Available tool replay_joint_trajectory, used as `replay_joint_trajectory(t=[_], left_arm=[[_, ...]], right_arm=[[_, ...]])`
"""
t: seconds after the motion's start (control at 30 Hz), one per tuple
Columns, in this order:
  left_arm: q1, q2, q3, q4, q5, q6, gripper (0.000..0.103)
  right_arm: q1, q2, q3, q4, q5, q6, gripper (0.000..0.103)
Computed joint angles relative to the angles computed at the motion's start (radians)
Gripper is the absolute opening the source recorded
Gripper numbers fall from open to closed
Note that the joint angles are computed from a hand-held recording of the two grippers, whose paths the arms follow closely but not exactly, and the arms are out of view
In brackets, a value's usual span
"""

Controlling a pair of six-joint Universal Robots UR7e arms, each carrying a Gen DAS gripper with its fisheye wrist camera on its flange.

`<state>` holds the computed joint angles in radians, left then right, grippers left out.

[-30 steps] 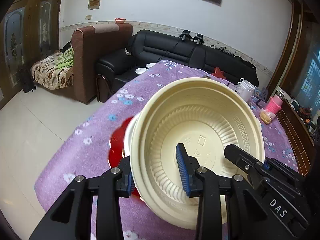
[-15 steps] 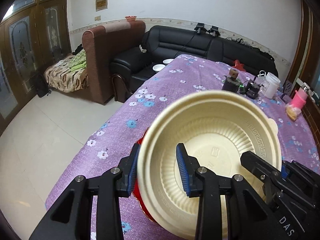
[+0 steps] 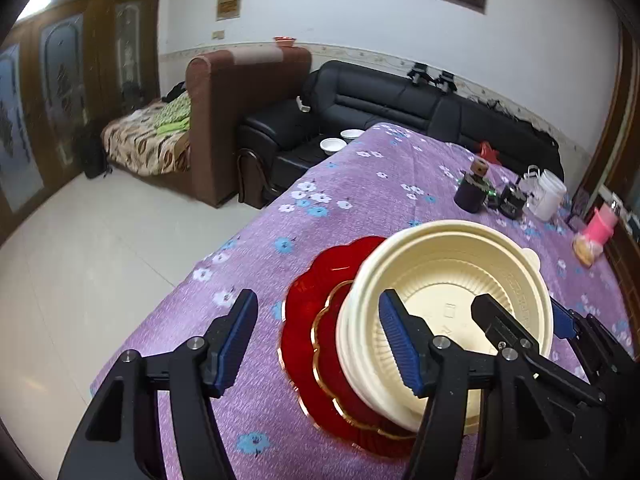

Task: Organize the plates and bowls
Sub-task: 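Open both grippers and withdraw them from the stack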

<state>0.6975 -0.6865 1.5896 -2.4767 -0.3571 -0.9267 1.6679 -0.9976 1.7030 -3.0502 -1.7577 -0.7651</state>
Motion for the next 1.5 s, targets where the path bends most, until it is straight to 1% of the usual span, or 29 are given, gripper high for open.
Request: replay_joint_trajectory(t=[0.03,0.07,0.13,0.2,0.3,0.37,0.47,0.53,0.63,0.73,0.8,0.87,0.97,1.03,1.13,1.3,1.5], left_arm=[[-0.002,-0.007,0.012,-0.011,-0.001,-0.006,0.064],[-0.005,-0.014,0.025,-0.027,-0.003,-0.011,0.065],[-0.012,-0.027,0.052,-0.067,-0.005,-0.019,0.066],[-0.019,-0.036,0.075,-0.108,-0.009,-0.015,0.07],[-0.035,-0.042,0.1,-0.153,0.0,-0.012,0.073],[-0.046,-0.041,0.106,-0.164,0.013,-0.011,0.075],[-0.062,-0.038,0.121,-0.183,0.032,-0.011,0.08],[-0.07,-0.034,0.127,-0.185,0.038,-0.015,0.082],[-0.077,-0.024,0.125,-0.143,0.041,-0.047,0.084],[-0.086,-0.011,0.121,-0.092,0.042,-0.085,0.085],[-0.096,-0.005,0.115,-0.01,0.055,-0.145,0.09],[-0.108,0.005,0.107,0.077,0.074,-0.208,0.092],[-0.123,0.025,0.095,0.159,0.094,-0.262,0.093],[-0.128,0.036,0.087,0.185,0.088,-0.268,0.093],[-0.128,0.056,0.071,0.188,0.06,-0.25,0.093],[-0.133,0.09,0.031,0.254,0.04,-0.272,0.093],[-0.138,0.115,0.003,0.263,0.023,-0.254,0.093]], right_arm=[[0.002,0.002,0.005,-0.019,-0.002,-0.01,0.073],[0.004,0.004,0.01,-0.046,-0.004,-0.023,0.075],[0.004,0.002,0.022,-0.08,0.014,-0.045,0.079],[0.005,-0.002,0.034,-0.11,0.026,-0.059,0.081],[0.006,-0.015,0.054,-0.153,0.051,-0.066,0.082],[0.006,-0.032,0.072,-0.172,0.067,-0.059,0.082],[0.004,-0.057,0.093,-0.179,0.072,-0.044,0.083],[-0.005,-0.08,0.111,-0.173,0.078,-0.022,0.086],[-0.025,-0.115,0.145,-0.165,0.089,0.011,0.088],[-0.042,-0.144,0.177,-0.169,0.084,0.016,0.089],[-0.054,-0.16,0.202,-0.183,0.075,0.013,0.089],[-0.071,-0.181,0.23,-0.195,0.068,0.015,0.089],[-0.095,-0.207,0.259,-0.199,0.062,0.029,0.089],[-0.109,-0.223,0.273,-0.198,0.058,0.04,0.089],[-0.133,-0.243,0.295,-0.196,0.04,0.062,0.089],[-0.164,-0.261,0.311,-0.179,0.009,0.11,0.089],[-0.188,-0.271,0.328,-0.198,-0.015,0.118,0.089]])
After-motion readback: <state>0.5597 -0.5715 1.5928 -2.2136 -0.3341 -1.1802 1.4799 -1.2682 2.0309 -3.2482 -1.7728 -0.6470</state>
